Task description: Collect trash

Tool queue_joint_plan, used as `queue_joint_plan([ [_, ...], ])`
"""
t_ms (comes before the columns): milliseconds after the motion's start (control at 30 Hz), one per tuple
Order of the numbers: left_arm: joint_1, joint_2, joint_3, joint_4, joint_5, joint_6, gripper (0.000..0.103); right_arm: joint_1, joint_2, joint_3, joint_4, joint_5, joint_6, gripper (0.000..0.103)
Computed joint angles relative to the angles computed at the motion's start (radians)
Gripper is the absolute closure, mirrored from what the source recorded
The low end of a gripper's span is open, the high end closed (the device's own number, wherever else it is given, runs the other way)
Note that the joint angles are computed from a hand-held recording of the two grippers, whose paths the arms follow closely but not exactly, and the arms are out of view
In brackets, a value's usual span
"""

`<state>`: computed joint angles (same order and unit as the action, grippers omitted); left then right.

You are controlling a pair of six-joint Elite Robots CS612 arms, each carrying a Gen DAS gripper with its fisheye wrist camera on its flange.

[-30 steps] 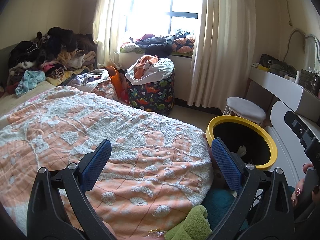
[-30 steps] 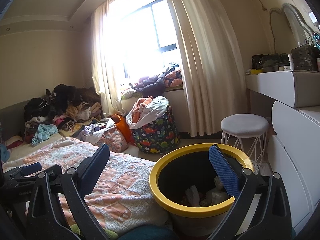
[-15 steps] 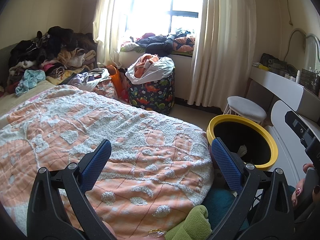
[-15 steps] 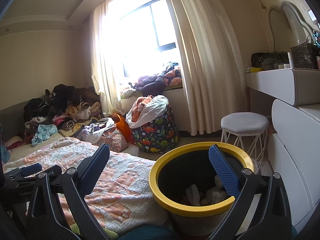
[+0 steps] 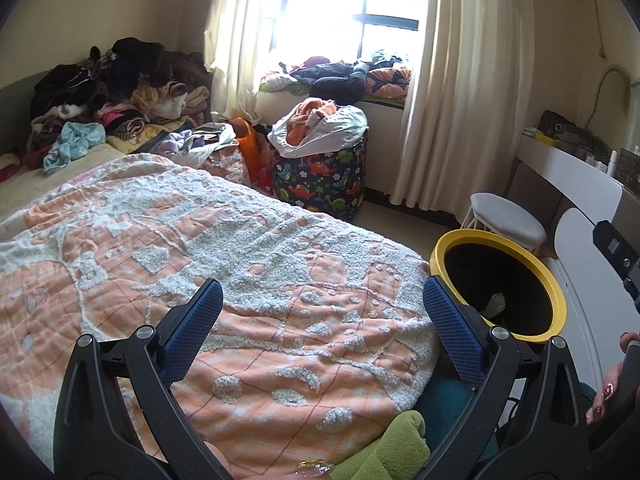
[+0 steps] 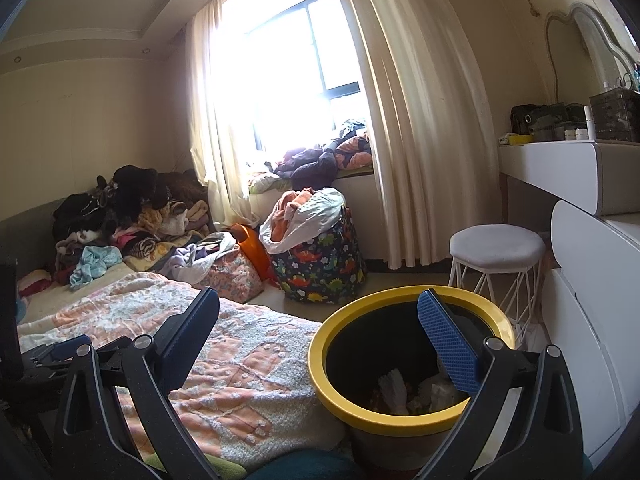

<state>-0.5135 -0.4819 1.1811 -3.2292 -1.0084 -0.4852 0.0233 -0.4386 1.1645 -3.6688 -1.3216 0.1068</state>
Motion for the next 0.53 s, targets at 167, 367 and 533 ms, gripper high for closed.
queue_joint_plan([
  [167, 0.028, -0.057, 0.091, 0.024, 0.02, -0.124, 0.011, 0.034, -0.018, -0.039, 0.1, 0.088, -0.095, 0.006],
  [367, 0.083, -0.188, 0.312, 0.246, 0.216, -0.495, 0.011, 0.143, -0.003, -0.176, 0.565, 0.312, -0.398, 0.006],
  [533, 0.153, -0.265, 0.442, 0.616, 0.204, -0.92, 0.011, 0.275, 0.069, -0.339, 1.088, 0.335, -0.738, 0.006],
])
